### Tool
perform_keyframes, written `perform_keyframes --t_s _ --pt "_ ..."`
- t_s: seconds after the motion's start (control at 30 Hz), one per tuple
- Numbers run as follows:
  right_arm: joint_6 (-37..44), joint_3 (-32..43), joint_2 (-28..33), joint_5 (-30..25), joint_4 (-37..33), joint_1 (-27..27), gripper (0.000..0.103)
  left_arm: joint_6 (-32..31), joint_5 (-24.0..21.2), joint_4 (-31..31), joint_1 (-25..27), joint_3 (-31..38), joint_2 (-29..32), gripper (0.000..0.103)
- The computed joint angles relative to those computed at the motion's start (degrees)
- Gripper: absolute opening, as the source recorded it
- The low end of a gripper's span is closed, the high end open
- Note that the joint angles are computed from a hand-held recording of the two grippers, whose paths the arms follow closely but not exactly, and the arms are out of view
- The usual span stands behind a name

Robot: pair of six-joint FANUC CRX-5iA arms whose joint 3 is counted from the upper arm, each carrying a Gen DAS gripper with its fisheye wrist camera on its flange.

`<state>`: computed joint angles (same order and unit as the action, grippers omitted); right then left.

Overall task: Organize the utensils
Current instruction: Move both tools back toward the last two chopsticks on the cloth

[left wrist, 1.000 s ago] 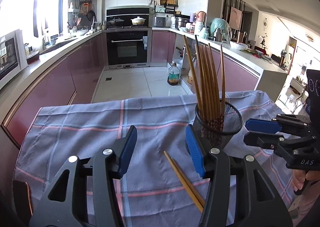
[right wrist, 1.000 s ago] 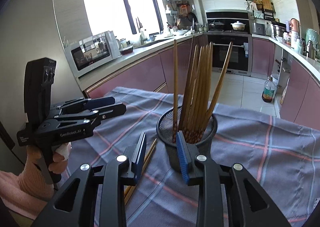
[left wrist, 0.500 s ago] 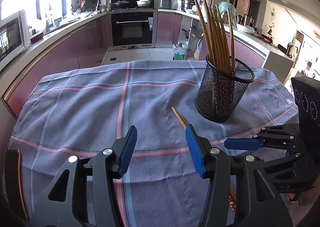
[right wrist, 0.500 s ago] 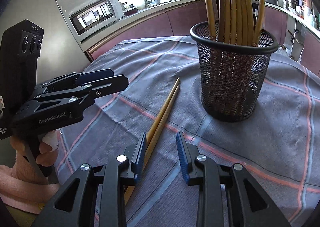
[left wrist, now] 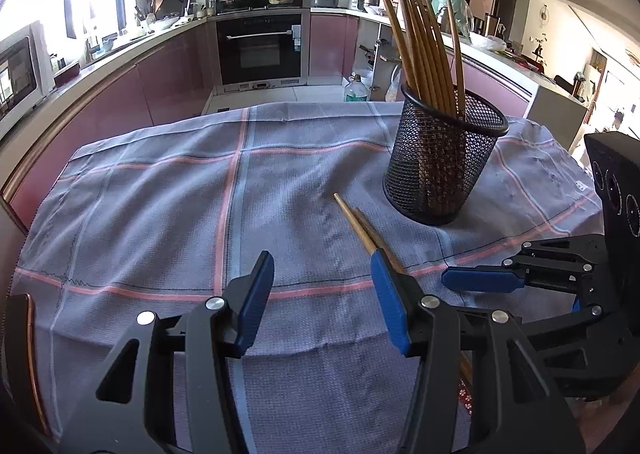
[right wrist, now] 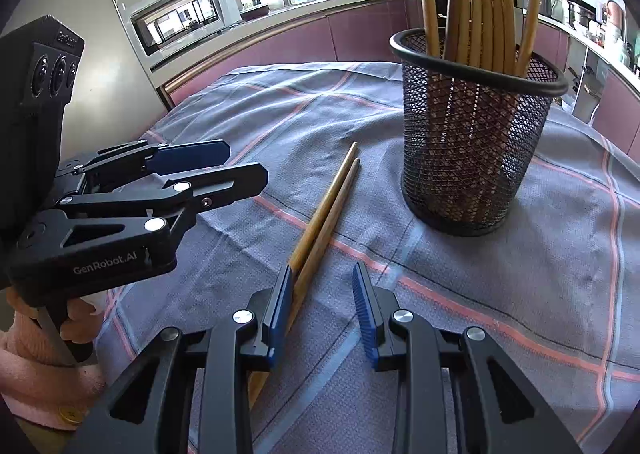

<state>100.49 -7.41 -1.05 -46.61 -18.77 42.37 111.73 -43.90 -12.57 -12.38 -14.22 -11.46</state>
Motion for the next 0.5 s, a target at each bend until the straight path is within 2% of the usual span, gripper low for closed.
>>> perform_keyframes --t_s 0.5 --pt "-0.87 0.7 0.53 -0.69 0.61 -1.42 0.028 -6.56 -0.56 5.43 0.17 2.69 5.87 0.05"
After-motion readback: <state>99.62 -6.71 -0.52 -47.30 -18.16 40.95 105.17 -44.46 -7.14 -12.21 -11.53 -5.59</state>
